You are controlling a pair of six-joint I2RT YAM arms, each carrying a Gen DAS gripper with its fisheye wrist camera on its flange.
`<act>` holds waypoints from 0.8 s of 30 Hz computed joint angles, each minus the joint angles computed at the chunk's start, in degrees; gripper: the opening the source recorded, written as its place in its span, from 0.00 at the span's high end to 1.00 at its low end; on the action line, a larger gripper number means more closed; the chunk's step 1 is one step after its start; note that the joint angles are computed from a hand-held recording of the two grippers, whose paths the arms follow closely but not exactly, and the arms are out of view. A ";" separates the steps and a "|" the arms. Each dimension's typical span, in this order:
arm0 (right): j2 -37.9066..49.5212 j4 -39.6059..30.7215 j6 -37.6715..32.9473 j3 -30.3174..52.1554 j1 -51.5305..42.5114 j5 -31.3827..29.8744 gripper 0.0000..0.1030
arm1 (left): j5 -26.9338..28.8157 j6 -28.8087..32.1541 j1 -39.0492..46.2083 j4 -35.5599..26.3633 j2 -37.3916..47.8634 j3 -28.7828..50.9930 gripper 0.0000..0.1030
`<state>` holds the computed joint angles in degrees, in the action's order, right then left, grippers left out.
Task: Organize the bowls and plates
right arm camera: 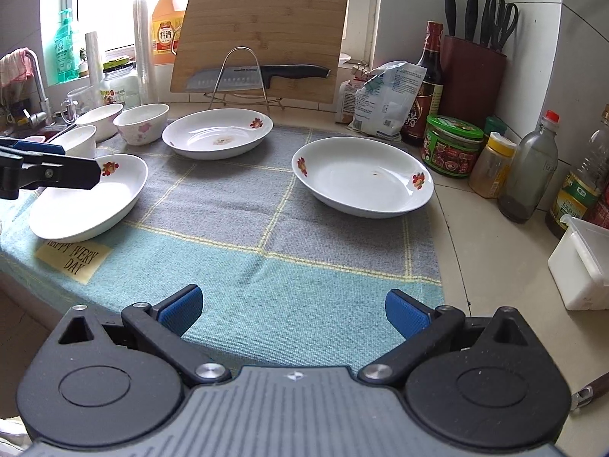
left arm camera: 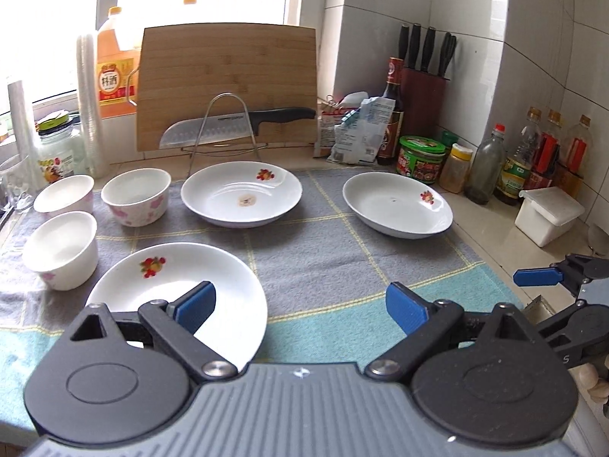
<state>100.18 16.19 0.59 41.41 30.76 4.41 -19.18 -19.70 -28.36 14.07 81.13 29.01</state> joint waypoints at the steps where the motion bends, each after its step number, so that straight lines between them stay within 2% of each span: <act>1: 0.16 -0.24 -0.09 0.27 0.39 -0.06 0.00 | -0.20 -0.35 0.32 -0.73 -1.17 -0.94 0.07; 10: 7.75 -2.99 1.15 9.53 5.61 -0.14 0.00 | 0.08 1.03 6.41 -4.74 -9.13 -8.01 0.07; 13: 10.29 -4.65 1.59 13.21 7.76 0.24 0.00 | 2.82 3.02 10.82 -4.23 -9.74 -10.24 0.07; 19: 14.64 -8.23 2.90 19.97 10.53 -0.05 0.00 | 9.91 9.17 19.40 0.52 -4.05 -12.36 0.07; 24: 18.14 -11.54 4.08 25.76 12.32 0.09 0.00 | 15.09 19.13 24.03 6.27 2.79 -12.32 0.07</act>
<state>118.32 4.65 4.68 67.17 43.08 4.51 -4.10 -0.58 -4.33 20.33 83.93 16.69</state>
